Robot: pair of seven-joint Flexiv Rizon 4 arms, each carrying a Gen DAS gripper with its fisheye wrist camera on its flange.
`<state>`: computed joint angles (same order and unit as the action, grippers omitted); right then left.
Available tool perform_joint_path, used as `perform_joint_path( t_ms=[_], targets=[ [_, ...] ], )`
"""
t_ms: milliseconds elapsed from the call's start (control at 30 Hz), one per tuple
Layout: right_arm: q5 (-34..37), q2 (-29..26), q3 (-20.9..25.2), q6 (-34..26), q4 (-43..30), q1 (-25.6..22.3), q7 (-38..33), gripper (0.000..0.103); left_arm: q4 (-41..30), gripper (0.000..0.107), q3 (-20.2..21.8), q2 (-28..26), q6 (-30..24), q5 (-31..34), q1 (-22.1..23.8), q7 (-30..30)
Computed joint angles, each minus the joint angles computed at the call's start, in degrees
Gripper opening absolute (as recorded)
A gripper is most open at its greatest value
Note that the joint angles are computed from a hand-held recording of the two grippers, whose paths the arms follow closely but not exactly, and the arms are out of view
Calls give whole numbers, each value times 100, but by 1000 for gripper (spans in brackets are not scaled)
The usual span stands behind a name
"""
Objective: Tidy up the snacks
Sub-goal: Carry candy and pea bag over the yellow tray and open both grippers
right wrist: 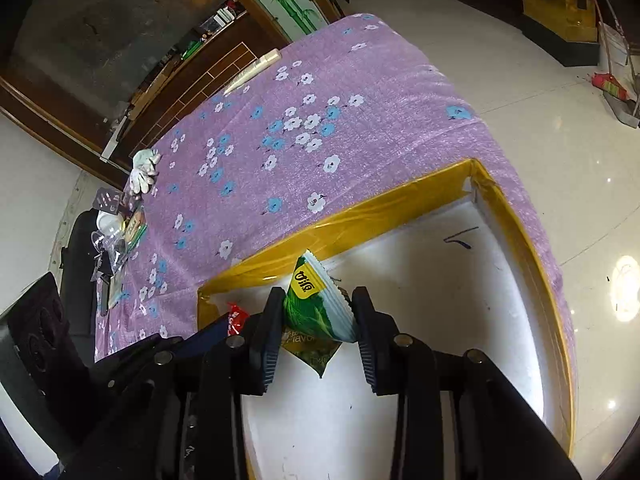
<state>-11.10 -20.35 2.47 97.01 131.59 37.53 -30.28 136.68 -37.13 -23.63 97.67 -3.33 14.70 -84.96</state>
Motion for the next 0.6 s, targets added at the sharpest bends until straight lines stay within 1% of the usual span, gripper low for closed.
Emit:
perform_joint_path(
  t_ms=[167, 333, 600],
  targets=[
    [-37, -151, 320, -130, -182, -303, -123, 33, -49, 19, 298, 15, -22, -46, -285, -29],
    [-81, -240, 447, -241, -292, -415, -197, 33, -125, 19, 715, 31, -26, -105, -687, -2],
    [-81, -330, 504, -271, -368, -444, -235, 33, -180, 19, 1044, 18, -29, -184, -997, 45]
  ],
)
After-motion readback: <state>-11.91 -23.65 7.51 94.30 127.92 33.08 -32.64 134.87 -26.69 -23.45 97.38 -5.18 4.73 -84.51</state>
